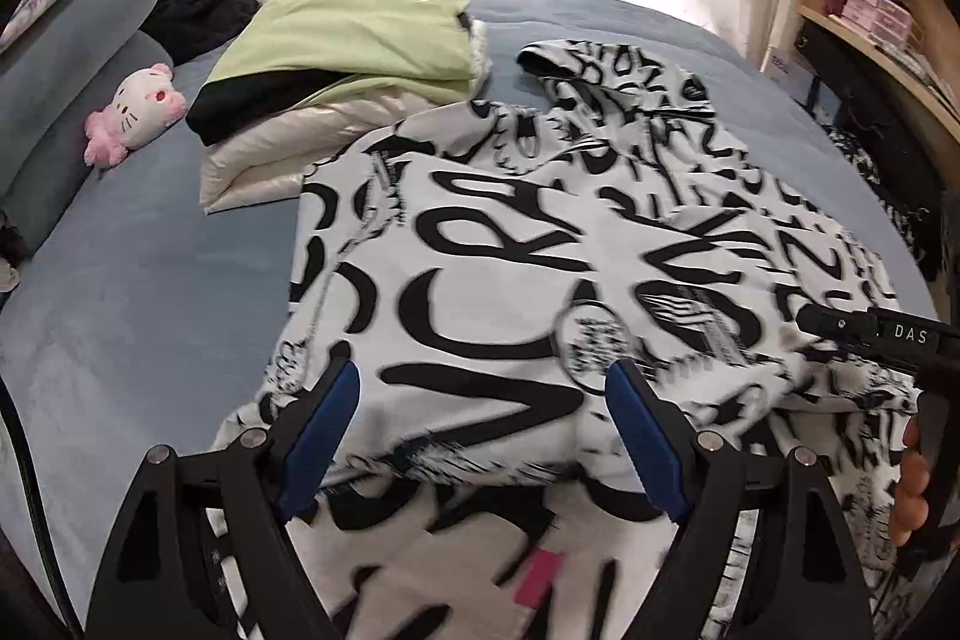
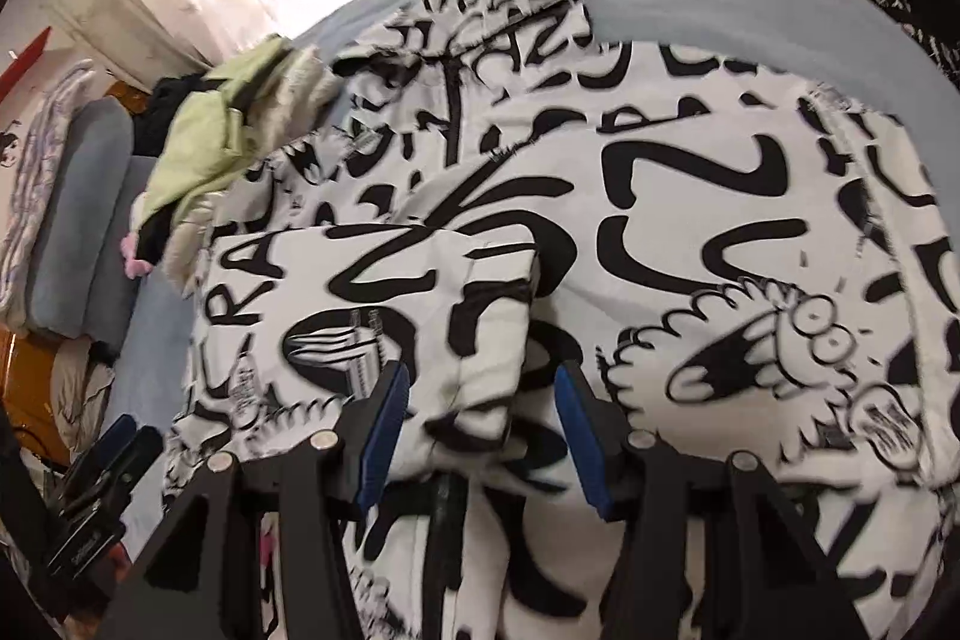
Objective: Fold large clothes
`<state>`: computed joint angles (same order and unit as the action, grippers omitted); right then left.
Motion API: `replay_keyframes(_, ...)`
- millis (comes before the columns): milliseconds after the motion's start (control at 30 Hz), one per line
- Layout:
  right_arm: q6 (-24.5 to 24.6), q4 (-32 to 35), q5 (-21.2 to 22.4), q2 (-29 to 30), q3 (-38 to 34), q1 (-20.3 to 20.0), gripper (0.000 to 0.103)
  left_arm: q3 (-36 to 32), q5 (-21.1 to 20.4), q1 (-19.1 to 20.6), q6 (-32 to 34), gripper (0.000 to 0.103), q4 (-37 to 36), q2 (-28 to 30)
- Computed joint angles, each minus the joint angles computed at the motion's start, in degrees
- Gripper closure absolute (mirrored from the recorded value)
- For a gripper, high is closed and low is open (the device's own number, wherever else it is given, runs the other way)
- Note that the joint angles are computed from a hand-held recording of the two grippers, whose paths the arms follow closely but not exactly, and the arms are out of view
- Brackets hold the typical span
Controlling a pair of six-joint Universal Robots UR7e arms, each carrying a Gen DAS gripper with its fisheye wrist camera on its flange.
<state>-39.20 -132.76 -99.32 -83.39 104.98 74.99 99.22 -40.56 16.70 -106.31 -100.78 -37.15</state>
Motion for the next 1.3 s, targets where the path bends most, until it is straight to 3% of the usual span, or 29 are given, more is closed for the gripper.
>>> replay_keyframes(167,2.4,2.7,-1.8,5.1,-2.7,-0.2,0.053,3.6,-0.9,2.9,-2.3,0.020,-0.5,-2.7)
replay_keyframes(200,2.5,2.7,-1.3,5.3,-2.6,-0.4,0.062,4.8,-0.9,3.6,-2.5,0.020,-1.5,-3.6)
replay_keyframes(233,2.0,2.1,-0.1,5.2,-2.1,-0.7,0.078,5.3,-0.9,4.1,-2.8,0.020,-1.6,-4.0)
replay_keyframes(267,0.9,2.3,1.0,5.1,-1.8,-0.7,0.078,5.8,-0.7,4.7,-3.5,0.022,-1.1,-4.6)
replay_keyframes(333,-2.4,-2.0,0.7,4.2,0.3,0.3,0.089,6.2,0.0,5.2,-4.2,0.027,-0.6,-5.1)
replay_keyframes(400,-6.3,-4.0,4.5,2.0,1.3,0.7,0.090,6.1,1.6,5.7,-5.4,0.028,0.8,-5.4)
replay_keyframes(533,-8.8,-8.4,10.9,-0.3,1.5,1.2,0.090,5.3,4.1,7.2,-6.8,0.029,1.7,-4.8)
replay_keyframes(600,-9.4,-11.3,10.1,0.4,1.4,1.9,0.090,4.8,4.7,8.7,-5.6,0.029,0.4,-3.9)
replay_keyframes(700,-7.4,-11.3,5.5,4.3,-1.2,2.3,0.088,2.4,3.6,11.3,-5.1,0.030,3.0,-1.4)
replay_keyframes(767,-6.4,-10.9,-1.8,7.7,-2.6,2.5,0.081,1.5,2.1,13.5,-3.6,0.031,3.5,0.5)
replay_keyframes(833,-4.7,-9.7,-5.2,8.9,-3.4,2.1,0.068,2.2,2.8,13.5,-3.7,0.030,3.1,0.6)
replay_keyframes(933,-2.5,-8.8,-2.8,6.8,-3.2,0.9,0.067,0.9,2.2,12.8,-5.6,0.032,7.6,0.5)
replay_keyframes(1100,-4.6,-12.7,0.8,1.9,-0.4,0.9,0.065,0.2,4.5,8.3,-9.1,0.033,10.7,-0.9)
replay_keyframes(1200,-7.2,-12.3,3.6,-0.4,1.8,1.6,0.065,0.4,6.6,6.0,-5.4,0.033,4.6,-0.7)
replay_keyframes(1300,-8.5,-9.7,5.7,-1.4,3.8,2.4,0.065,1.0,6.4,5.5,1.8,0.033,-7.0,0.8)
